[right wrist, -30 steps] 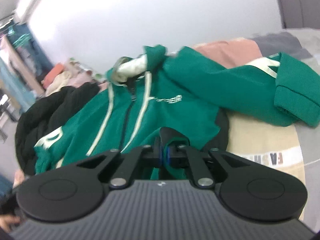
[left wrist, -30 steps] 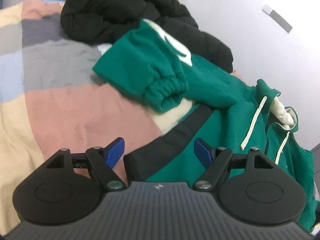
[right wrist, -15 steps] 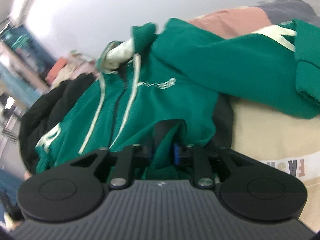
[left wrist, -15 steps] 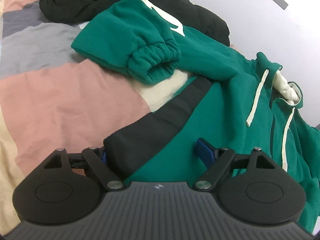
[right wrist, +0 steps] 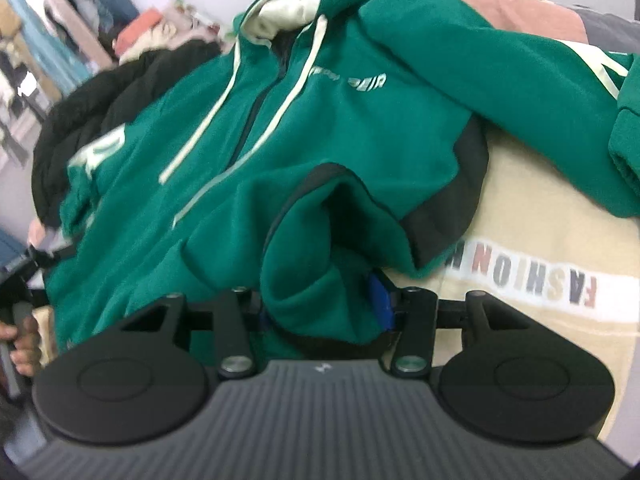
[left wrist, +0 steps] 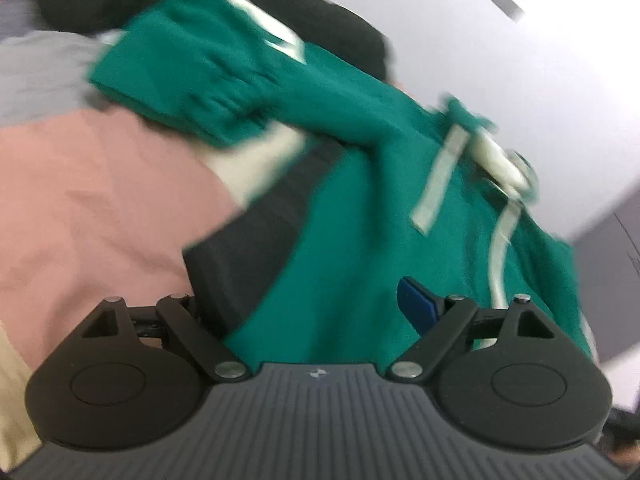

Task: Fold large clothes

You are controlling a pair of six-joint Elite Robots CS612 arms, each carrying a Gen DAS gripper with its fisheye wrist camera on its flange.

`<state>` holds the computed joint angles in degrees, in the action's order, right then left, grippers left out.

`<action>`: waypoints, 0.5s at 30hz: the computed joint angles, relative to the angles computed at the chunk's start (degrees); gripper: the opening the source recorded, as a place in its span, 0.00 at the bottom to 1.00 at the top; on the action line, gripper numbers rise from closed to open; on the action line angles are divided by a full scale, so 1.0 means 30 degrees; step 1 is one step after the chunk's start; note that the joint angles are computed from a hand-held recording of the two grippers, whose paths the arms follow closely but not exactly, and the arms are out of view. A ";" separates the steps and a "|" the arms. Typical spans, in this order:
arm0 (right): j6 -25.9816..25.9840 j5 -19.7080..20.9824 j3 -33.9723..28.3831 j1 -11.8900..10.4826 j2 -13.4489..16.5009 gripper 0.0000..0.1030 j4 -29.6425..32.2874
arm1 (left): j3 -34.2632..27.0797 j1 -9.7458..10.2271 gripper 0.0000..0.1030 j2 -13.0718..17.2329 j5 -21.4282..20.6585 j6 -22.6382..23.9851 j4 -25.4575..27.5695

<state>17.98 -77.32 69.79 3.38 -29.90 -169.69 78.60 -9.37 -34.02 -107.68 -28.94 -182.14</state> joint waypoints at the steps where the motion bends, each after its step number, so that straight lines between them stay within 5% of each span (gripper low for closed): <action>1: -0.0269 -0.0102 0.0174 0.0060 -0.0171 0.48 0.0311 | 0.0052 -0.0003 0.86 -0.0078 -0.0681 0.0504 0.0384; 4: -0.1268 -0.1015 0.0497 0.0490 -0.0561 0.46 0.1393 | 0.0525 -0.0468 0.86 -0.0696 0.0180 0.2940 0.2371; 6: -0.2064 -0.2478 0.0630 0.0962 -0.0739 0.33 0.1832 | 0.0818 -0.0615 0.80 -0.0846 0.0673 0.3366 0.2063; 11: -0.2427 -0.4439 0.1138 0.1685 -0.1203 0.20 0.1260 | 0.0997 -0.0443 0.29 -0.1011 0.0786 0.2404 0.1983; 15: -0.1868 -0.4849 0.2627 0.1653 -0.2290 0.16 -0.0990 | 0.1210 -0.0026 0.22 -0.1298 -0.1007 0.2051 0.1145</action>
<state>12.38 -91.86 77.67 8.34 -36.77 -172.66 82.23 -9.45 -37.92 -110.70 -22.79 -178.71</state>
